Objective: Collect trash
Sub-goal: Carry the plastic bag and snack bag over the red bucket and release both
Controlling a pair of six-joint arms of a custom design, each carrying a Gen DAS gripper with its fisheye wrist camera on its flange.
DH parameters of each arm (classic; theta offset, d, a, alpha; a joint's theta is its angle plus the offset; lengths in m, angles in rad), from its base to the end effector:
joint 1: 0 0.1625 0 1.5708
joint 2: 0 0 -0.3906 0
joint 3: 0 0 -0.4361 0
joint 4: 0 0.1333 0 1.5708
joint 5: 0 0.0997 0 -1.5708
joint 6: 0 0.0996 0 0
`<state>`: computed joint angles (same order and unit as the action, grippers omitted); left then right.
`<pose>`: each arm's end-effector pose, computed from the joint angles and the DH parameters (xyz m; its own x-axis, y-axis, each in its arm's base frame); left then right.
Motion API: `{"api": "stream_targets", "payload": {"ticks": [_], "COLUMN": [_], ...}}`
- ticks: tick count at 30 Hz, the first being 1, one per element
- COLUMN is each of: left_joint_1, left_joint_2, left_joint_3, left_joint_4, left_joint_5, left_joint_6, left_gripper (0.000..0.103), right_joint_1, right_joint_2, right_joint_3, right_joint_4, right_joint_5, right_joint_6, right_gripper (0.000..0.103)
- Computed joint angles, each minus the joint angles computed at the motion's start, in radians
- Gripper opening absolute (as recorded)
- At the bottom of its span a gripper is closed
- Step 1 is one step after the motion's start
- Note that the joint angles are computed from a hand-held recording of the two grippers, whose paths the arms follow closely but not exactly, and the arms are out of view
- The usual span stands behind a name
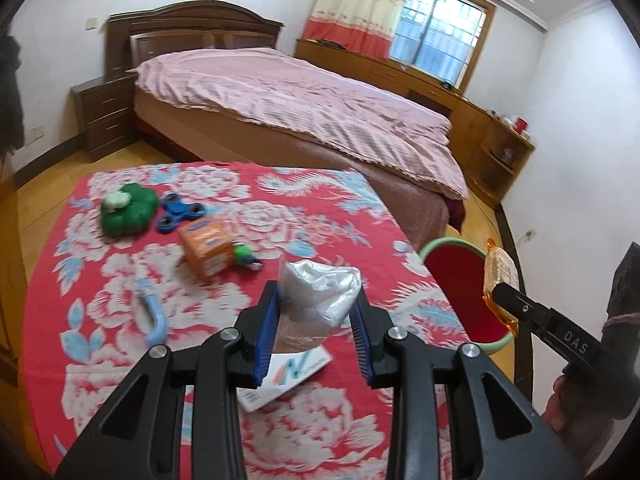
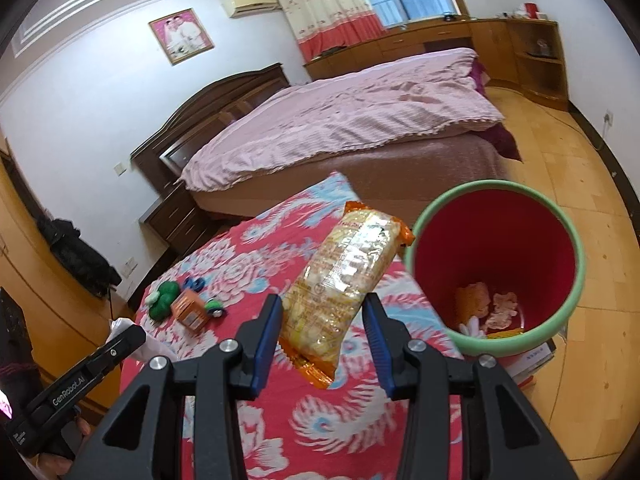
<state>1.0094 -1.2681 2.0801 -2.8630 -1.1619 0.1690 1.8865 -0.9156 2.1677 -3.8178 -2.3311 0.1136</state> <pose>-0.1449 -0.5552 0.1839 -0.7826 0.4545 -0.4253 0.6125 0.6841 -0.3961 0.2134 -0.4452 0.1024 -0.8818 0.3810 0.2778 -0.0696 0.4776 -0.8758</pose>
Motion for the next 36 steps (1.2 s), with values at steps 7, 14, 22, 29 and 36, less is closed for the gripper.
{"api": "stream_targets", "payload": {"ticks": [7,14,22,29,36], "left_joint_1": [-0.036,-0.066,-0.088,-0.105,-0.120], "left_joint_2": [0.083,0.172,0.261,0.320,0.371], "left_joint_3": [-0.043,-0.095,-0.140,-0.174,-0.199], "left_joint_4": [0.037,0.072,0.067,0.084,0.094], "left_joint_5": [-0.040,-0.074,-0.125,-0.137,-0.162], "left_joint_6": [0.011,0.021,0.049,0.055,0.079], "left_gripper": [0.034,0.034,0.034,0.034,0.034], "right_joint_1": [-0.059,-0.130,-0.203,-0.241,-0.259], "right_joint_2": [-0.055,-0.105,-0.142,-0.163,-0.184], "right_joint_3": [0.059,0.113,0.150,0.173,0.204], "right_joint_4": [-0.041,-0.059,-0.076,-0.115,-0.154], "right_joint_5": [0.003,0.025,0.034,0.051,0.064], "right_joint_6": [0.023,0.053,0.058,0.037,0.047], "right_gripper": [0.045,0.045,0.045,0.045,0.045]}}
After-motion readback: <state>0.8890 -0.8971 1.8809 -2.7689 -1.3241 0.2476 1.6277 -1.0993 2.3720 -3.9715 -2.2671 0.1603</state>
